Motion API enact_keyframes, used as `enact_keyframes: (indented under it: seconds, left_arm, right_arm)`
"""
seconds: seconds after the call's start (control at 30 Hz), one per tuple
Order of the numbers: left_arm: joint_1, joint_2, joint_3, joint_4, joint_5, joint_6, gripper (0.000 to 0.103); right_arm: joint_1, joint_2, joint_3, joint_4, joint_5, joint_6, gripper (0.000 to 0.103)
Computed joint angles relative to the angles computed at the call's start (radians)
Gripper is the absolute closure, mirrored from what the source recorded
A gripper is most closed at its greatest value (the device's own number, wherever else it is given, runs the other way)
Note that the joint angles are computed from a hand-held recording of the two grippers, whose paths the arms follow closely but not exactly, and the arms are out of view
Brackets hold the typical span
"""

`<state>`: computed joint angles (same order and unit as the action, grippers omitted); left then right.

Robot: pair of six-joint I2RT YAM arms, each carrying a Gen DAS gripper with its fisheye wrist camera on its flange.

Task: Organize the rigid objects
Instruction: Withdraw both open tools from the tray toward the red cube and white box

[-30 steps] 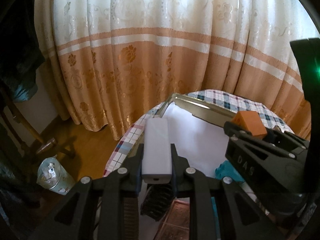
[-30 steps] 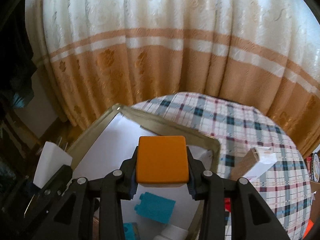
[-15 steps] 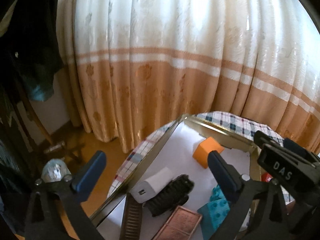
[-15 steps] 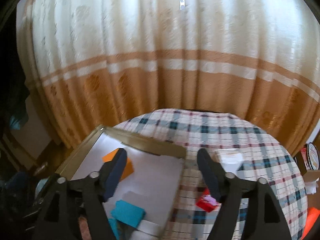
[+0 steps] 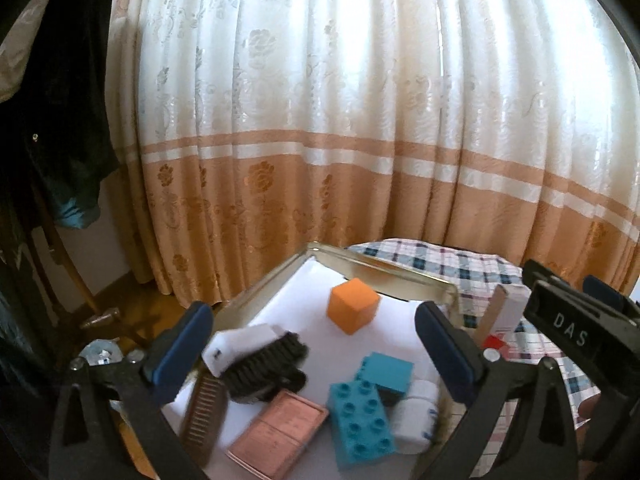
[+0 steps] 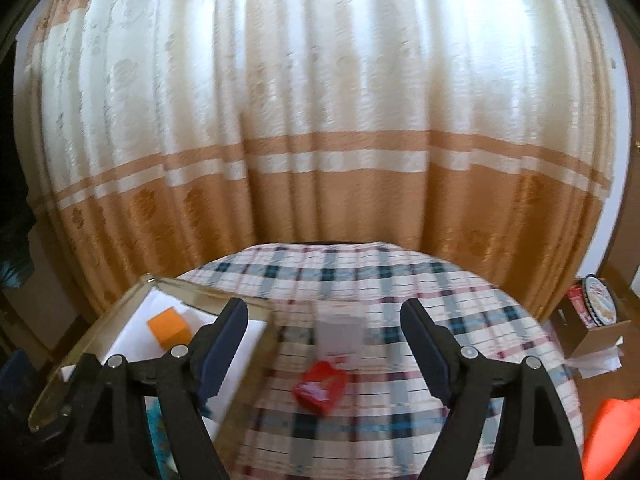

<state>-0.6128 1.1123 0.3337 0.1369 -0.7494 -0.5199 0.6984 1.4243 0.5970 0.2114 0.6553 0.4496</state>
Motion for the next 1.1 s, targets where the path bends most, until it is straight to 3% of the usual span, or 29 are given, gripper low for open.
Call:
enact_keyframes:
  seconds: [0.2,0.5,0.87,1.1]
  left_arm:
    - [-0.129,0.075,0.022,0.013,-0.115,-0.042,0.001]
    - [-0.292,0.224,0.084,0.081,-0.185,-0.036,0.0]
    - [-0.395,0.38,0.172,0.053,-0.24,-0.057,0.0]
    - [-0.427,0.407,0.197,0.038,-0.262,-0.051,0.0]
  right_arm:
    - [-0.068,-0.092,-0.106,0.034,-0.001,-0.022,0.018]
    - [-0.237,-0.214,-0.252,0.094,-0.077,-0.046,0.018]
    - [-0.379,-0.261,-0.383,0.228,-0.179,-0.089,0.018]
    - [-0.46,-0.299,-0.425,0.246,-0.249,-0.087,0.018]
